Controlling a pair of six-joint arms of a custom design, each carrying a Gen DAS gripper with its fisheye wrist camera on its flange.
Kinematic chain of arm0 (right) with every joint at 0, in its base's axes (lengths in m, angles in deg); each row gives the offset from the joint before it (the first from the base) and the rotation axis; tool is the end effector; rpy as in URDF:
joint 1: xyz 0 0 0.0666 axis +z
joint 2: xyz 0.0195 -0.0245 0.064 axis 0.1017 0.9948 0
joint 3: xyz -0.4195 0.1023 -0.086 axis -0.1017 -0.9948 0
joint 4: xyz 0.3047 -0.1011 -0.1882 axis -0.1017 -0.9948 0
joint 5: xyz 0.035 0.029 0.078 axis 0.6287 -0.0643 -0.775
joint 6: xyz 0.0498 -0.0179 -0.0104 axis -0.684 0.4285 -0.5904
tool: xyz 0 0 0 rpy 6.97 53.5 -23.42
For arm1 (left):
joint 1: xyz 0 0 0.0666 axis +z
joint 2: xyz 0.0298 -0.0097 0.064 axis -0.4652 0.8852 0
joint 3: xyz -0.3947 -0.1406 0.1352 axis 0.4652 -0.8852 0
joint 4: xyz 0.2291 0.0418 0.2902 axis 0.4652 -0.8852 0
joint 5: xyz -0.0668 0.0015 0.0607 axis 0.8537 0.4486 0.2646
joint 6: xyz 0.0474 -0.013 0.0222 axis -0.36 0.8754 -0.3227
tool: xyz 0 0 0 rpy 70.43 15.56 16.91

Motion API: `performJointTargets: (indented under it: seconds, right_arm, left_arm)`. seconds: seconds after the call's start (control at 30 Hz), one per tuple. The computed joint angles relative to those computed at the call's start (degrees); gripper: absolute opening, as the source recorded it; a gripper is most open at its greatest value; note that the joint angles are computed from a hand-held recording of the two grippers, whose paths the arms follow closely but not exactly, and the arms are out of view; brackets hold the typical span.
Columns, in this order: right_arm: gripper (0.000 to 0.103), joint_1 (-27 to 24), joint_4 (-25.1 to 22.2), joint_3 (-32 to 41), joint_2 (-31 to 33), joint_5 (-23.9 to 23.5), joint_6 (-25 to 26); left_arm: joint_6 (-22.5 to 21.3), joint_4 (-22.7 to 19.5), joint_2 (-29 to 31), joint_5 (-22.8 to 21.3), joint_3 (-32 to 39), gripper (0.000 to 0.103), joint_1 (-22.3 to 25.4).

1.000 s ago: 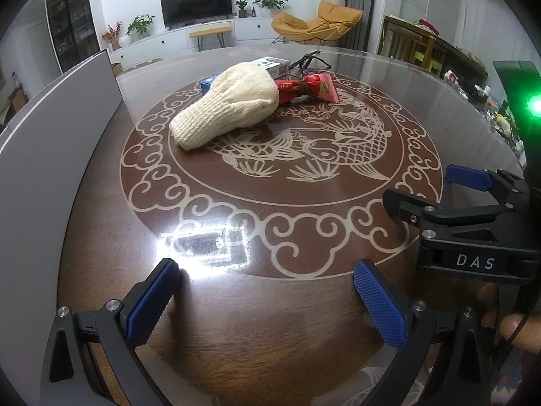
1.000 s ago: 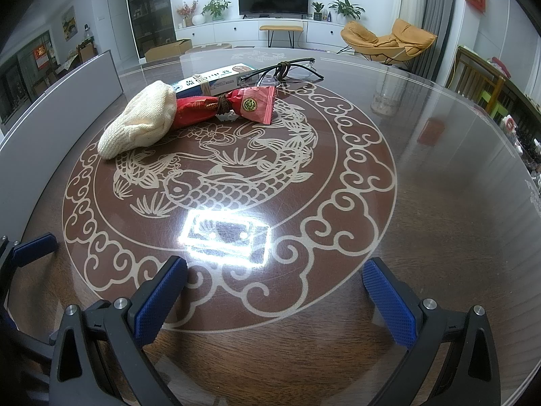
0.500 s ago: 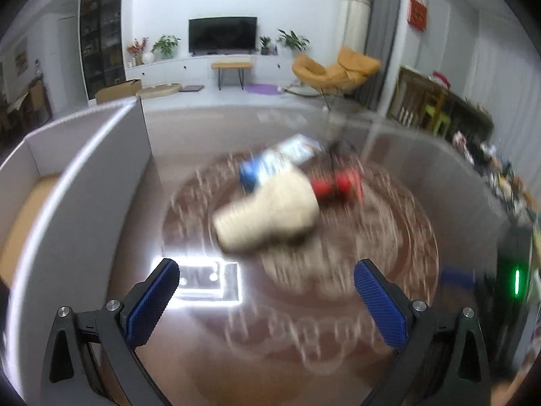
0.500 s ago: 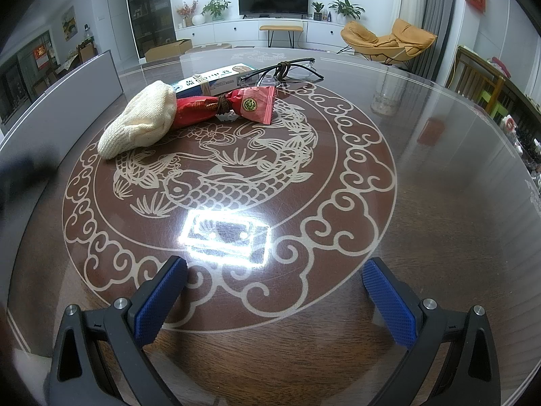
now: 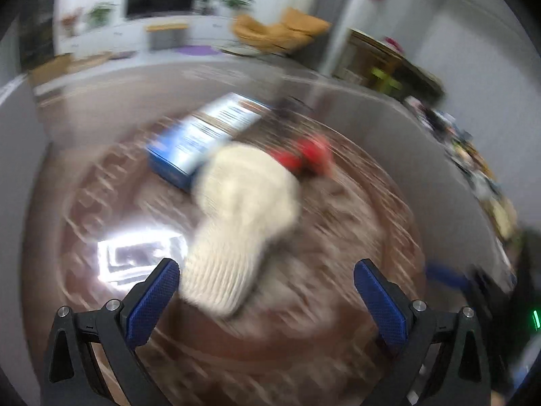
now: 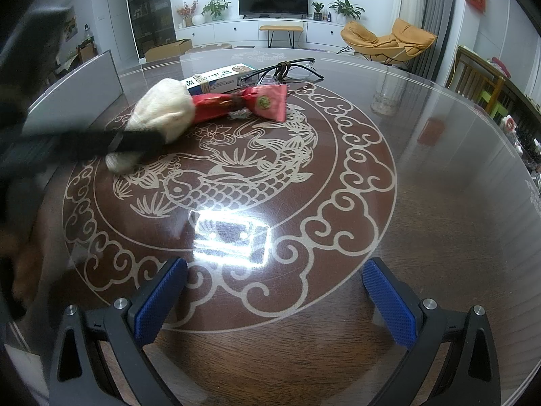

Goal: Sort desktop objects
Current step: 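Move the left gripper toward the white knit glove, then grasp the white knit glove with the left gripper while the right grasps the red packet, then lift the white glove and red packet off the table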

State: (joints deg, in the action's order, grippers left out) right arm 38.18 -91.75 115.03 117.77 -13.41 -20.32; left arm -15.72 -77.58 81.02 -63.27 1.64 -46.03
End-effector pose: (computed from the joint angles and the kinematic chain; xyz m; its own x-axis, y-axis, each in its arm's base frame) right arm 0.4346 0.2691 0.2562 -0.7606 -0.2934 -0.5792 -0.3502 0.9365 -0.0144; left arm 0.4585 -0.1569 0.3106 -0.8243 -0.0324 -0.5652 0.1512 0.9495 -0.2750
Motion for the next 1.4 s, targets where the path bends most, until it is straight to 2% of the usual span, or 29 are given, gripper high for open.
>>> performJointTargets:
  seconds: [0.03, 0.1, 0.17, 0.23, 0.4, 0.43, 0.47, 0.5, 0.57, 0.67, 0.7, 0.77, 0.8, 0.87, 0.9, 0.97, 1.03, 1.1, 1.17, 1.2, 1.23, 1.27, 1.3, 1.4]
  right_arm:
    - [0.103, 0.0, 0.0, 0.0, 0.0, 0.0, 0.0]
    - [0.103, 0.0, -0.1, 0.1, -0.1, 0.0, 0.0]
    - [0.103, 0.0, -0.1, 0.0, 0.0, 0.0, 0.0]
    - [0.103, 0.0, 0.0, 0.0, 0.0, 0.0, 0.0]
    - [0.103, 0.0, 0.0, 0.1, 0.0, 0.0, 0.0]
    - [0.103, 0.0, -0.2, 0.1, -0.1, 0.0, 0.0]
    - [0.103, 0.0, -0.3, 0.2, -0.1, 0.0, 0.0]
    - [0.103, 0.0, -0.2, 0.1, -0.1, 0.0, 0.0]
    - [0.103, 0.0, -0.1, 0.1, 0.0, 0.0, 0.0]
    - [0.103, -0.1, -0.3, 0.2, -0.1, -0.2, 0.2]
    - [0.103, -0.3, -0.7, 0.2, -0.2, -1.9, 1.4]
    - [0.101, -2.4, -0.9, 1.7, -0.1, -12.4, 6.3]
    - [0.101, -3.2, -1.0, 3.2, 0.2, -15.7, 9.8]
    - [0.101, -3.0, -1.8, 8.0, 1.1, -14.1, 18.6]
    - [0.101, -3.0, -3.1, 11.8, 2.4, -15.8, 25.0]
    - [0.101, -2.5, -10.5, 21.2, 7.0, -16.1, 35.6]
    - [0.092, -2.1, -22.6, 33.1, 13.5, -16.5, 45.6]
    - [0.077, -1.7, -31.2, 41.5, 18.5, -14.5, 50.0]
    - [0.071, -1.6, -40.2, 49.9, 23.7, -13.1, 50.3]
    - [0.065, -1.5, -43.3, 52.2, 25.2, -12.5, 49.7]
    - [0.057, -1.3, -44.7, 53.3, 26.0, -11.8, 49.5]
    - [0.036, -1.5, -46.1, 54.0, 26.2, -13.3, 48.4]
    - [0.025, -1.6, -47.1, 54.3, 26.1, -14.4, 46.5]
    - [0.022, -1.1, -44.4, 48.5, 22.1, -14.7, 43.4]
  left_arm:
    - [-0.3, 0.6, -1.2, 0.1, -1.4, 0.103, -0.8]
    - [-0.5, 0.1, -2.6, -4.2, -2.2, 0.103, -2.1]
    - [0.1, -1.4, -2.4, -6.4, -1.0, 0.103, -1.8]
    - [1.6, -2.8, -0.9, -6.8, 1.2, 0.103, -1.4]
    - [6.0, -9.0, 6.3, -11.4, 9.4, 0.103, -1.4]
    - [6.3, -9.0, 7.0, -11.9, 9.9, 0.082, -1.6]
    - [6.1, -9.3, 7.5, -12.9, 10.2, 0.055, -2.0]
    - [5.4, -9.5, 7.1, -15.7, 9.9, 0.045, -2.7]
    - [4.8, -7.1, 5.2, -13.1, 6.9, 0.041, -2.6]
    - [4.9, -5.8, 0.0, -14.8, 0.3, 0.041, -3.0]
    - [5.3, -5.6, -1.9, -15.0, -1.9, 0.041, -3.0]
    - [6.9, -5.0, -6.3, -15.1, -7.0, 0.041, -3.2]
    - [7.8, -4.5, -8.3, -14.9, -9.3, 0.041, -3.3]
    - [8.7, -3.9, -10.9, -15.0, -12.1, 0.041, -3.3]
    - [9.4, -3.7, -11.8, -15.2, -13.1, 0.041, -3.6]
    - [10.1, -3.0, -12.4, -15.6, -14.0, 0.041, -4.1]
    - [9.9, -2.5, -12.7, -15.7, -14.6, 0.041, -4.1]
    - [10.1, -2.3, -13.2, -15.3, -15.1, 0.041, -4.1]
    - [10.3, -2.1, -14.6, -14.8, -16.2, 0.041, -4.0]
    - [10.5, -2.0, -15.3, -14.7, -16.6, 0.041, -4.3]
    - [10.4, -1.6, -15.9, -14.7, -17.2, 0.041, -4.3]
    - [10.5, -1.1, -16.3, -14.7, -17.7, 0.041, -4.3]
    - [10.8, -0.7, -16.9, -14.8, -18.4, 0.041, -4.4]
    - [12.9, 0.6, -18.2, -14.8, -19.5, 0.041, -4.1]
